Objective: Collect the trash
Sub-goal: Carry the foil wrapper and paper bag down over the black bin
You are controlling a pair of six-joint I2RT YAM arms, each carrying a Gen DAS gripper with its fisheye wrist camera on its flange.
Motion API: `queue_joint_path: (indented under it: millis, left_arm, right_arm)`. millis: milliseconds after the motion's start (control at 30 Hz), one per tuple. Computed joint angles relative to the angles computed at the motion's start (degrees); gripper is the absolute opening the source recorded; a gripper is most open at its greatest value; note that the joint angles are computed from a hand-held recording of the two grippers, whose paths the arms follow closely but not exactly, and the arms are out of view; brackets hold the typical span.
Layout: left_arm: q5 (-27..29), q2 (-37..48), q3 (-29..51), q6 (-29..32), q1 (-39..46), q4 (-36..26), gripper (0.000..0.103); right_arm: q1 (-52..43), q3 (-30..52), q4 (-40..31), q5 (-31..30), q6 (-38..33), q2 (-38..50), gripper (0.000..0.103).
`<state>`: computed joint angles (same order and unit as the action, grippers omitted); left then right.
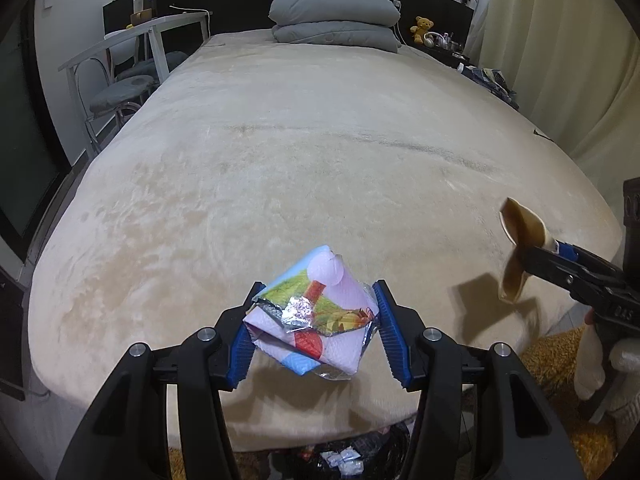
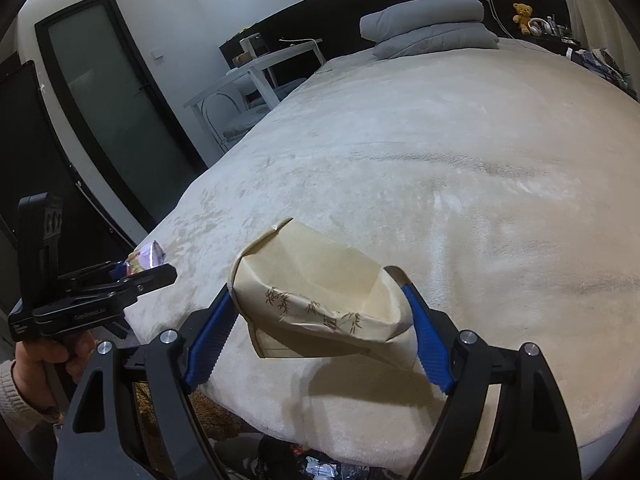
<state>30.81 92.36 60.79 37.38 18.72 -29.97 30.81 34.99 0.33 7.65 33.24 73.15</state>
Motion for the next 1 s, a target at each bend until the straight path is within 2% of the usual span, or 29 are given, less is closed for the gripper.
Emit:
queue_joint_path:
  millis: [167,333,633,1000]
  left_arm:
    - [2.79,-3.44,-1.76,4.65,4.56,-4.85,0.053]
    - [4.48,-6.15,-5.42,11.56,7.87,-10.62,0.053]
    - [3.01,-9.48,-13.43,22.81,12.18,-17.43,0.053]
    - [-1.02,-10.71,-18.51,30.18,16.63,-20.24,0.053]
  right_arm:
    - [1.68,-0.36,-0.04,-0.06,1.58,0.26,0.081]
    - [5.84,-2.09,-0.73,3.29,4.71,-1.45,0.081]
    - [18.31,-5.61,-2.79,10.66,14.87,-3.39,0.081]
    - [28.76,-4.74,-6.27,12.91,27.55,0.94,0.081]
